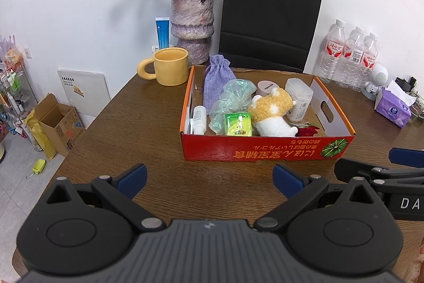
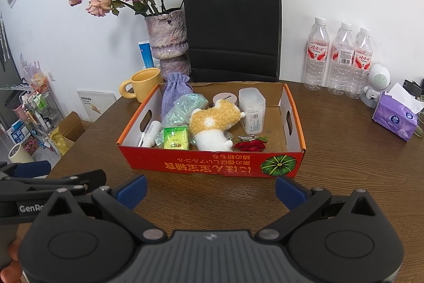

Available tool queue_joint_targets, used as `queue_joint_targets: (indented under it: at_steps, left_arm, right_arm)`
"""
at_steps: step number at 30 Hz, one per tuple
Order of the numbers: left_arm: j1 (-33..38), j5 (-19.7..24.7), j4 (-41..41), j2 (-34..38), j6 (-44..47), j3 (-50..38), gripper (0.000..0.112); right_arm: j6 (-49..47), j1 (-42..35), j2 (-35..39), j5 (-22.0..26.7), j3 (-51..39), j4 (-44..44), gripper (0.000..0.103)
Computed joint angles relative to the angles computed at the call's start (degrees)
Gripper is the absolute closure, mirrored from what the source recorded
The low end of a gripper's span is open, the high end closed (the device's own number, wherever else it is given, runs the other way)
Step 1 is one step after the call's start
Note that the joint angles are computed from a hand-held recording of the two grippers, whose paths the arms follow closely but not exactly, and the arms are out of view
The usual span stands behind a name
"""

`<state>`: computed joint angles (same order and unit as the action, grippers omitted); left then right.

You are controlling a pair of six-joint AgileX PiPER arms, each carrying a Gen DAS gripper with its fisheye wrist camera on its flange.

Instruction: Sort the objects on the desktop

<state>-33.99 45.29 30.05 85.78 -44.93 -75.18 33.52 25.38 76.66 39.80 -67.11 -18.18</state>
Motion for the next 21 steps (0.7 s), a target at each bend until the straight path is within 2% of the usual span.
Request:
queue_joint_targets:
  at_steps: [15,21]
  left_arm:
    - [0.1,0.0,-0.1,-0.1,0.1,0.0,0.009]
    - [-0.7,-0.6,2.4,-0.4,-2.0,0.9,0.009]
  right_arm:
    - [0.6,0.3,0.1,0.1,-0.1,-0.6,0.0]
    - [0.6,0.2,0.0,0.1,0.0,-0.5,0.0]
